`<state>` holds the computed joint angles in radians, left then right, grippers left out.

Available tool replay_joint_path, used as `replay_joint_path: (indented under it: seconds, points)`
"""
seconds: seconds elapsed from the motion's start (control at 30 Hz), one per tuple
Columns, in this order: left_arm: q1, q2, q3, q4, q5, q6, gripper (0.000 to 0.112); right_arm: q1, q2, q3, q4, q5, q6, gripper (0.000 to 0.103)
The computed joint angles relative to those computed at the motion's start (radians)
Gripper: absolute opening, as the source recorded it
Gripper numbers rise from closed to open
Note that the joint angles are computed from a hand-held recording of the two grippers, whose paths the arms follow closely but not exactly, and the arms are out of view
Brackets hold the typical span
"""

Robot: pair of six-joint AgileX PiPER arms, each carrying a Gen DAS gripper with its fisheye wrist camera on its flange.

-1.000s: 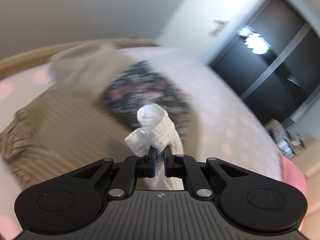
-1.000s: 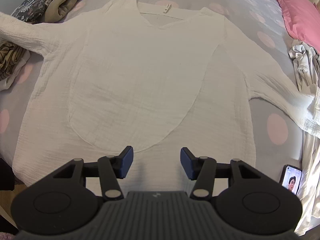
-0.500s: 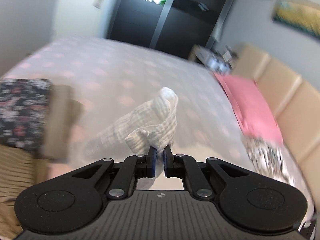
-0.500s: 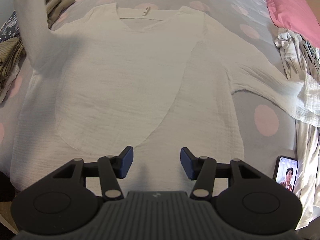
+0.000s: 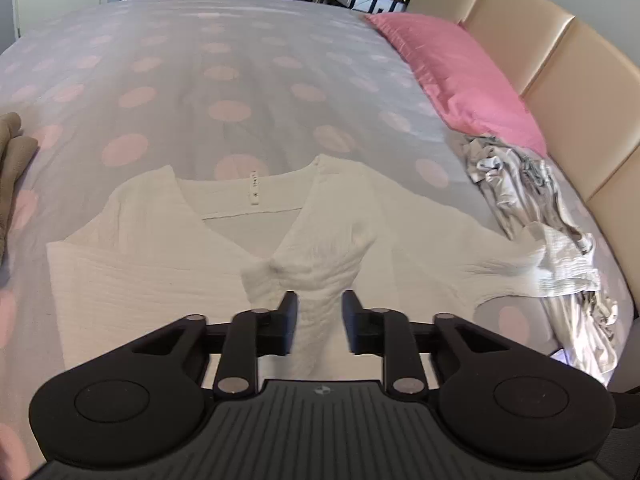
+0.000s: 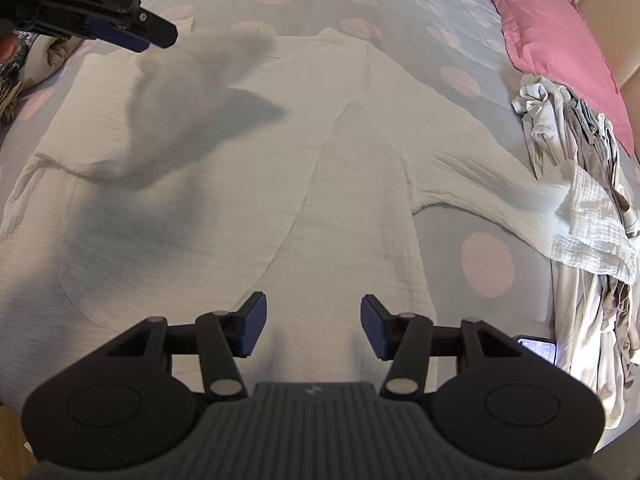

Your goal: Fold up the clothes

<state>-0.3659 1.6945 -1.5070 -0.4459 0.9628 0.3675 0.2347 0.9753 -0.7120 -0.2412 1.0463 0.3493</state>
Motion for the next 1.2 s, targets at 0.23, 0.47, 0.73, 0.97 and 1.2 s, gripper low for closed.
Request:
replay_joint_path:
  seconds: [0.23, 0.47, 0.73, 0.97, 1.2]
  points:
    - [0.124, -0.074, 0.022, 0.044, 0.033, 0.080, 0.047, -0.130, -0.014, -0.006, 0.119, -0.035, -0.126, 0.056]
    - [0.360, -0.050, 0.027, 0.067, 0.023, 0.094, 0.047, -0.419, 0.136, -0.175, 0.397, -0.049, -0.348, 0.060]
    - [0.405, 0.103, -0.078, 0.056, -0.039, 0.024, 0.047, -0.463, 0.443, -0.345, 0.574, -0.213, -0.389, 0.060]
    - [0.358, 0.267, -0.194, 0.076, -0.076, -0.098, 0.047, -0.393, 0.673, -0.448, 0.530, -0.297, -0.269, 0.058]
    - [0.320, 0.397, -0.265, 0.160, -0.104, -0.218, 0.046, -0.396, 0.736, -0.472, 0.521, -0.267, -0.281, 0.026]
